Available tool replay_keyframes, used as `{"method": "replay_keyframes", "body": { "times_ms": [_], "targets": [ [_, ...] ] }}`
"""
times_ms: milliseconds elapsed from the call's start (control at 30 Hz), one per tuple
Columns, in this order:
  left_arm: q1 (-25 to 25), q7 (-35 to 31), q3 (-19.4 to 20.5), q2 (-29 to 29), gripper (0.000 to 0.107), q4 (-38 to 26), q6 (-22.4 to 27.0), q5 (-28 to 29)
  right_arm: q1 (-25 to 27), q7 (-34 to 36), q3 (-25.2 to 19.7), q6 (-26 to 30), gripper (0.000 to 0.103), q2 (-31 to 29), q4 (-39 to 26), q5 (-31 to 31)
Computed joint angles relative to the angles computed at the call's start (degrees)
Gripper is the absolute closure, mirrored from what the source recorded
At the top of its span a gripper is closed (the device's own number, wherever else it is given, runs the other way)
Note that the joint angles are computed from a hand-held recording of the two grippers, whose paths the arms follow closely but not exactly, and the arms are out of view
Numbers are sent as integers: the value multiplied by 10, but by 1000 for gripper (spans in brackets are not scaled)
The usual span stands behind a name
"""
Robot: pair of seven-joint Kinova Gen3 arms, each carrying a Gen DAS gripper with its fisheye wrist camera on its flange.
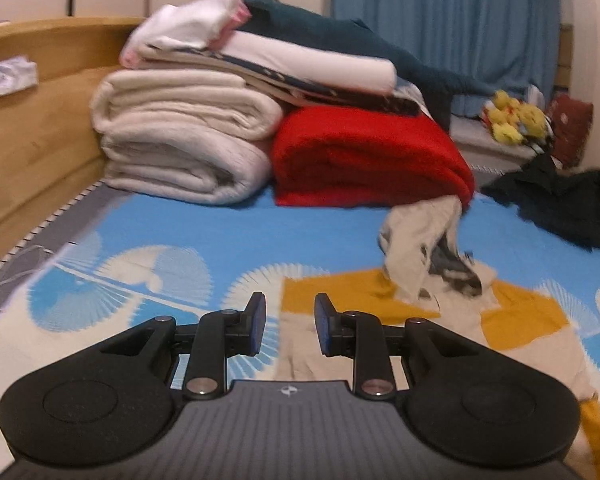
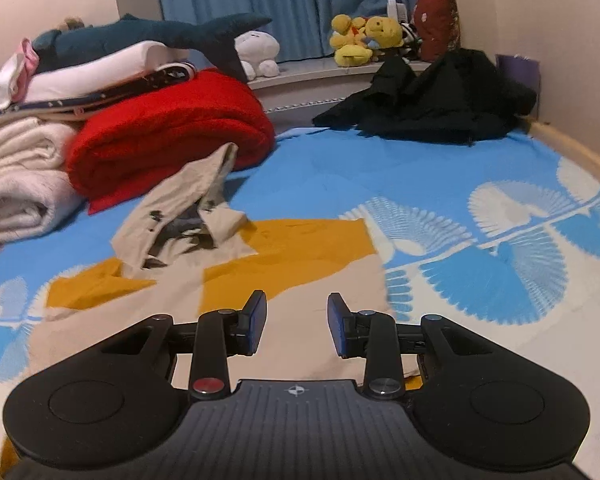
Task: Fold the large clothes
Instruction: 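Grasp the beige hood with the left gripper and lift it up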
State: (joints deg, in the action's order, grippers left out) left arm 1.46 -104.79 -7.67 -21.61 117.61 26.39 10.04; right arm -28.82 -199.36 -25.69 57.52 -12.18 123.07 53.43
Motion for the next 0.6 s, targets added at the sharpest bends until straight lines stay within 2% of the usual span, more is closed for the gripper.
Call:
{"method": "replay_keyframes", "body": {
  "times_ms": [100, 167, 267, 333, 433, 533, 600],
  "targets": [
    [-6, -10, 16, -11, 78, -67, 49, -28, 4, 25, 13, -5, 68, -5, 0, -14],
    [10, -28, 22, -10, 78, -120, 75, -42, 11, 32, 21, -20, 68, -11, 4, -18],
    [25, -34, 30, 16, 78, -199, 100, -24, 27, 35, 26, -44, 68, -17, 10, -22],
    [34, -42, 30, 45, 78, -252, 116, 5, 39, 35, 27, -59, 68, -21, 13, -22],
    [31, -22, 62, 110, 78, -332, 135, 17, 57, 39, 31, -78, 68, -21, 14, -22],
    [54, 23, 86, 187, 78, -385, 128, -9, 73, 41, 34, -92, 68, -18, 15, -22],
    [71, 66, 107, 240, 78, -390, 89, -54, 81, 42, 36, -99, 68, -16, 14, -25]
  ]
}}
